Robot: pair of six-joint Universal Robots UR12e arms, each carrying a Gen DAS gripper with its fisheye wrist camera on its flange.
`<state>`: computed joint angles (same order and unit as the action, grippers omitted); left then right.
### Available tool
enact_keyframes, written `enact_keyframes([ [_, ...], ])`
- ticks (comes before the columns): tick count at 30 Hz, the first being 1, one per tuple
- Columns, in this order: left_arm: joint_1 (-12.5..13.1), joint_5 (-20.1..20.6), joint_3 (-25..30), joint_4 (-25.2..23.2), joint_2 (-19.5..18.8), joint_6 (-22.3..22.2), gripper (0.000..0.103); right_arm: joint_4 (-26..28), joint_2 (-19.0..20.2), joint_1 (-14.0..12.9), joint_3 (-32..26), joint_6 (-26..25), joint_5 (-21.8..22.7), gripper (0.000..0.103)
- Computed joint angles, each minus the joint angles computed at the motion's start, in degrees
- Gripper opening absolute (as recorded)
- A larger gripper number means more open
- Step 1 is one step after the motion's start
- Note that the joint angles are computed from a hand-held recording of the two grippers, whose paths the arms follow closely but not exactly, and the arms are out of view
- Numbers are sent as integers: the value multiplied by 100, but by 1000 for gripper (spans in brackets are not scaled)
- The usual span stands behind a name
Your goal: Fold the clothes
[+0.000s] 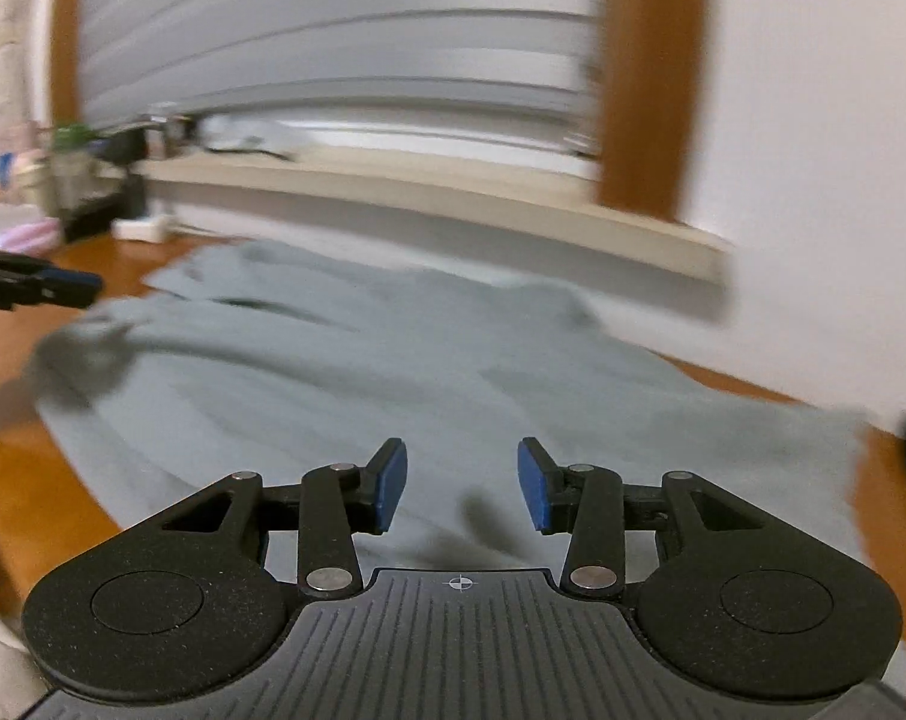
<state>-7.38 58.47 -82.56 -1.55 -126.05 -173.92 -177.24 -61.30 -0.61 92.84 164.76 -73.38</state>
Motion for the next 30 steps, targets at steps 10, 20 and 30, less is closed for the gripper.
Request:
enact_keyframes([
  [10,-830,-493,1195,-1288,-661,1380,32,-168,-260,-423,585,182,-468,42],
  [20,-1237,-266,2058,-2278,-1146,2218,39,-251,-328,-473,753,80,-492,51],
  [30,-1192,-521,1630,-1344,-975,2113,3,-30,-297,-517,623,-306,-494,65],
])
